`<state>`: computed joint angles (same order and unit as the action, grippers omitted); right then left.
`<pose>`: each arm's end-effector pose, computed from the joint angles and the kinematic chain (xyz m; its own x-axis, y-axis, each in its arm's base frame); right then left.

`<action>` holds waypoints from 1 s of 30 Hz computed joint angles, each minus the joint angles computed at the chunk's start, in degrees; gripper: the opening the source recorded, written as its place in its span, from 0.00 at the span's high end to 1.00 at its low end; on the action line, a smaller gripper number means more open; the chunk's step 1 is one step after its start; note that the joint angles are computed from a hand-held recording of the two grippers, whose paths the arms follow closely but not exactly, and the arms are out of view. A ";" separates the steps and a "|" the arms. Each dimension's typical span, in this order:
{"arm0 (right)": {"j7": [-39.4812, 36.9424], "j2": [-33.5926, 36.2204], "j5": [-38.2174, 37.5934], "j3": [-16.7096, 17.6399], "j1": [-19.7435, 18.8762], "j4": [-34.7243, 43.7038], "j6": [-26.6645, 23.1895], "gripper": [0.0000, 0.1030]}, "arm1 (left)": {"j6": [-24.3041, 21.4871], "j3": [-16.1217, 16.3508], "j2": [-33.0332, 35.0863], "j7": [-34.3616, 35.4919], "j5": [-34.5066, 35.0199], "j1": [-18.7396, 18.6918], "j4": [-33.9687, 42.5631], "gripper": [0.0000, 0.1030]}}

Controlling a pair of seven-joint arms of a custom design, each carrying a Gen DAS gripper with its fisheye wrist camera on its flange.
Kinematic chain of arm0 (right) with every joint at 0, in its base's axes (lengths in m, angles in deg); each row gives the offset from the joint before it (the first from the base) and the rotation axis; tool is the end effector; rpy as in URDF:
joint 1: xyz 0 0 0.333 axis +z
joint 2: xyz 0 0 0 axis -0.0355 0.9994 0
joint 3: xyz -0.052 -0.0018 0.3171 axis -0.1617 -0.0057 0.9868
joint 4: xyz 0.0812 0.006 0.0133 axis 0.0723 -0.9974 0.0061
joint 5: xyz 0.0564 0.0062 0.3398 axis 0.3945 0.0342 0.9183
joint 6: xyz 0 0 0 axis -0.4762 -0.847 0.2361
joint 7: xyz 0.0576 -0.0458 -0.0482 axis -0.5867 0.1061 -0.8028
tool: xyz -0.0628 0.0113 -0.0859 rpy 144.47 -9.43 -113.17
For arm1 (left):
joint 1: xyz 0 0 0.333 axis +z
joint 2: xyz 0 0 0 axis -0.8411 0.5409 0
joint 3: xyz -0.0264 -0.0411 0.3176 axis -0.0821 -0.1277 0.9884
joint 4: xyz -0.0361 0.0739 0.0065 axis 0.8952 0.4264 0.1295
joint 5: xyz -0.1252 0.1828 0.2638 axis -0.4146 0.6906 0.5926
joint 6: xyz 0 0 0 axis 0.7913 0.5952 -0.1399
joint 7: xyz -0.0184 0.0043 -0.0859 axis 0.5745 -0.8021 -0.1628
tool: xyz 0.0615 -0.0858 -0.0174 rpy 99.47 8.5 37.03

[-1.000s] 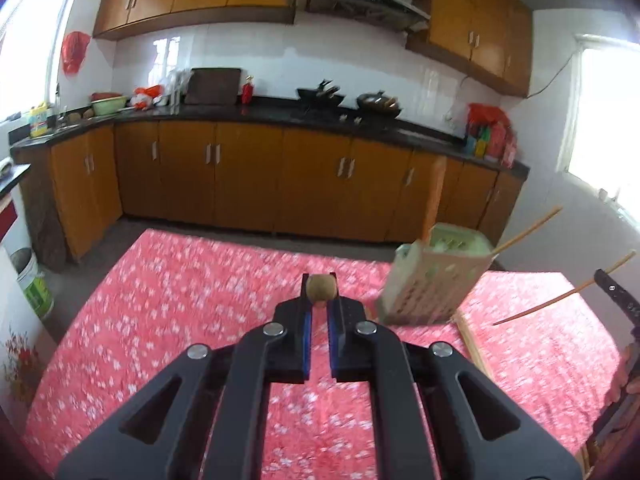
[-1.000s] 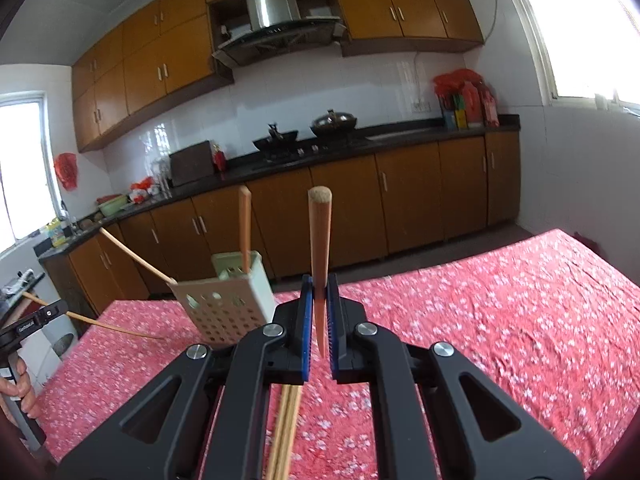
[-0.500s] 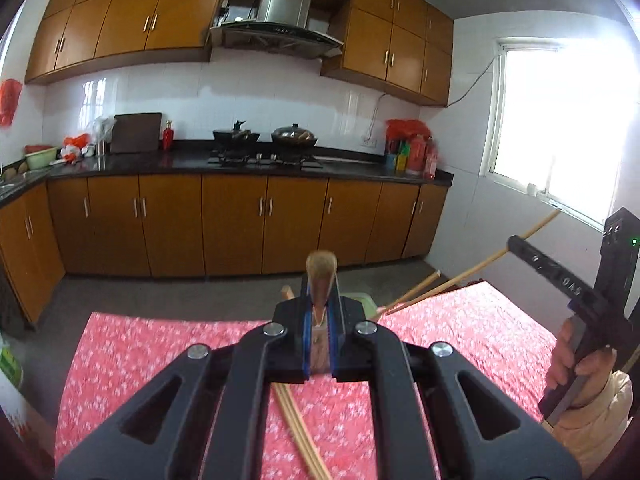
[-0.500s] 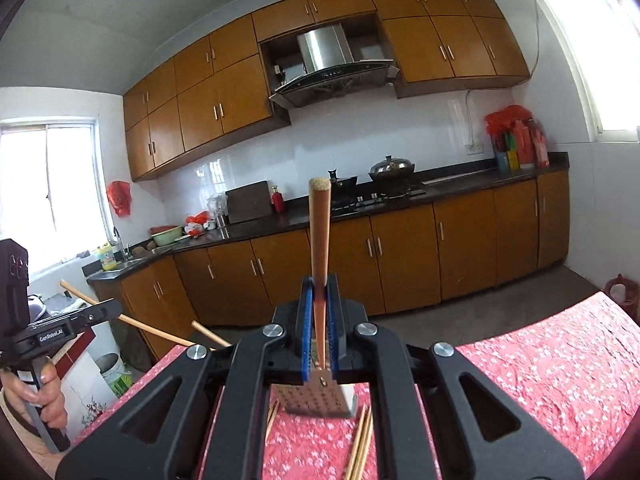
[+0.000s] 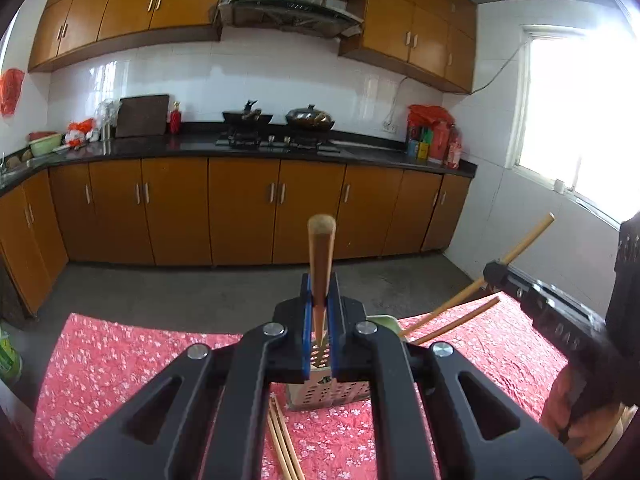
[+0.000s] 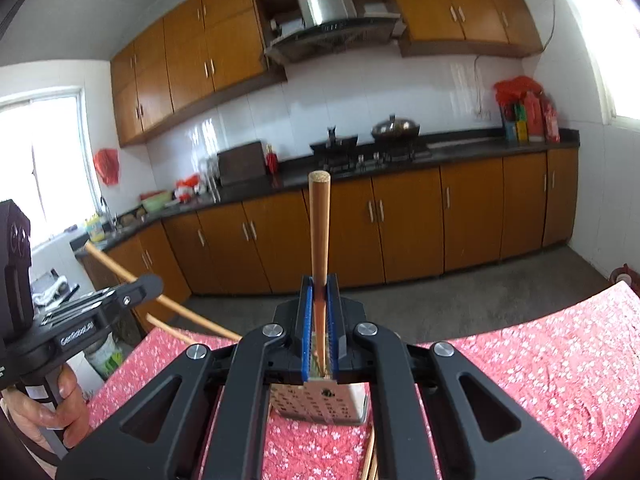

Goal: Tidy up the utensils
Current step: 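Lower the right tool's chopstick into the holder while the left tool inserts its chopstick, then lower both open tools to the cloth and close each on a chopstick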

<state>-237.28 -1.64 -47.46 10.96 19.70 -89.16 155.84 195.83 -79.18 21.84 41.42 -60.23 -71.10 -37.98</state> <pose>0.3994 0.2883 0.5703 -0.2193 -0.9458 -0.2393 -0.2713 0.2947 -0.9163 0.5533 -0.2955 0.6077 -0.6506 -0.7482 0.1296 -0.4084 0.2009 -0.8904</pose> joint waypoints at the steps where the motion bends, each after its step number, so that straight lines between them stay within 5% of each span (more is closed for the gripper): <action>1: -0.20 -0.02 0.40 -0.06 0.08 -0.15 0.28 0.91 | -0.41 0.13 0.36 -0.64 0.04 -0.08 0.37 0.92; 3: -0.47 -0.30 0.62 0.19 0.21 -0.56 -0.22 0.66 | 0.42 -0.48 0.18 0.35 -1.23 0.26 0.06 0.83; 5: 0.54 -0.91 -0.13 1.20 0.57 -0.84 -2.67 0.55 | 2.04 -0.82 -0.18 1.59 -1.89 0.41 -0.40 0.79; 12: 2.36 -6.49 -0.10 3.81 1.51 -4.29 -8.89 0.55 | 3.80 -2.91 -6.99 16.70 -20.55 4.00 -6.03 0.70; 18: 2.33 -11.38 9.56 5.73 2.75 -12.37 -14.14 0.55 | 6.12 1.39 -12.96 29.85 -34.69 2.34 -15.15 0.63; 24: 1.42 -5.53 17.60 0.68 2.49 -18.43 1.61 0.82 | 7.60 5.23 -9.75 20.01 -22.91 -0.11 -23.48 0.63; 25: 1.51 -2.91 17.73 -0.09 2.16 -18.76 6.11 0.84 | 7.09 5.54 -9.12 17.03 -19.96 -0.29 -24.29 0.63; 30: 1.75 5.49 18.13 -0.84 1.87 -17.11 13.52 0.86 | 3.21 4.65 -6.55 12.37 -15.20 0.46 -26.64 0.63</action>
<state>-235.53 3.84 -29.33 10.12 21.57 -106.28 169.36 199.04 -74.53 15.29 53.79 -75.43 -70.64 -64.62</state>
